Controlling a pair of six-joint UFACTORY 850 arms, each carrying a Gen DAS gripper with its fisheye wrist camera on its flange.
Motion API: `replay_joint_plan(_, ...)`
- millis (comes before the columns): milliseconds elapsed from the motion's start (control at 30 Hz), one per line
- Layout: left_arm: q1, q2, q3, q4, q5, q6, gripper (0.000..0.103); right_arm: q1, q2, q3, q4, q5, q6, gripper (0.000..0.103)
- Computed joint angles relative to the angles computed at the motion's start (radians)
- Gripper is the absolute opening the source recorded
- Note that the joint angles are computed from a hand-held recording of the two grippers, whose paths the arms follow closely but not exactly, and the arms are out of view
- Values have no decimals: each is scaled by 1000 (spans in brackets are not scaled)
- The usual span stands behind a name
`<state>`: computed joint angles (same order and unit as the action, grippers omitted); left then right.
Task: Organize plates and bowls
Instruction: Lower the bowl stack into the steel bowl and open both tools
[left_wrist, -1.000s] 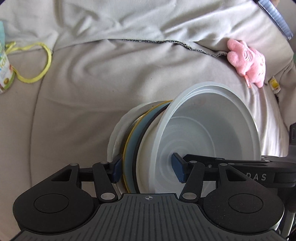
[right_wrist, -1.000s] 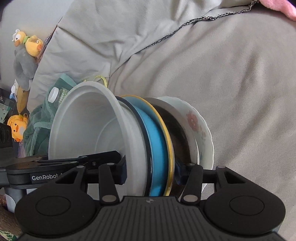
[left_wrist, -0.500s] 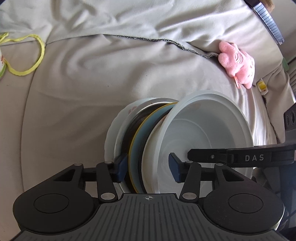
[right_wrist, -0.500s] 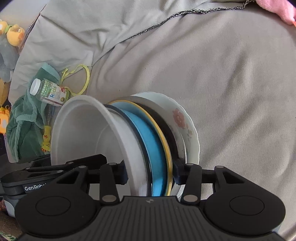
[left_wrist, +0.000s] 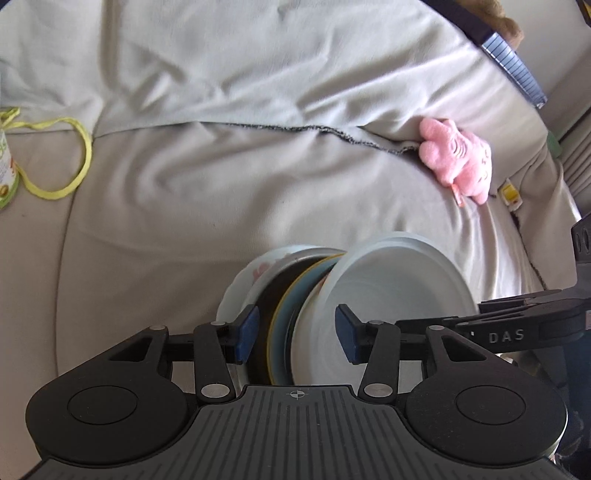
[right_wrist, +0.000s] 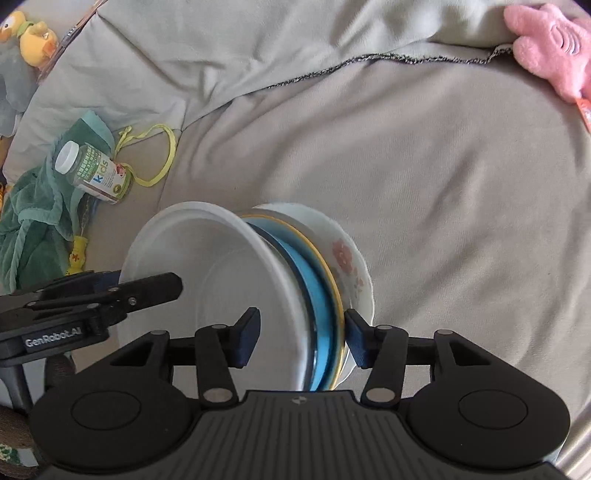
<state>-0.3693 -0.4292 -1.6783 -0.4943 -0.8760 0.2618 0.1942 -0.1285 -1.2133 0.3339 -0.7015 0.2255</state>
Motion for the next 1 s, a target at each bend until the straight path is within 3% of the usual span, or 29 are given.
replay_joint_plan(167, -15, 46, 59, 36, 52, 11, 50, 2, 57, 50, -65, 37, 16, 48)
replay_joint_plan(200, -18, 54, 72, 55, 65, -1, 50, 5, 66, 67, -71, 52, 27, 39)
replay_joint_plan(267, -17, 62, 84, 63, 71, -6, 50, 5, 75, 91, -27, 63, -17, 31)
replay_joint_plan(400, -8, 62, 90, 71, 67, -25, 50, 33, 73, 125, -70, 160, 68, 31)
replay_joint_plan(533, -10, 69, 104, 112, 86, -50, 50, 33, 69, 135, 17, 230, -15, 31)
replay_joint_plan(700, -38, 84, 128, 242, 134, -104, 49, 86, 88, 157, -196, 282, 103, 31)
replay_joint_plan(833, -40, 87, 140, 265, 141, -113, 51, 121, 123, 186, -414, 314, 261, 31)
replay_joint_plan(900, -37, 93, 153, 261, 153, -109, 51, 136, 139, 202, -525, 328, 349, 36)
replay_joint_plan(1000, -36, 112, 190, 251, 194, -101, 54, 138, 156, 225, -565, 350, 413, 43)
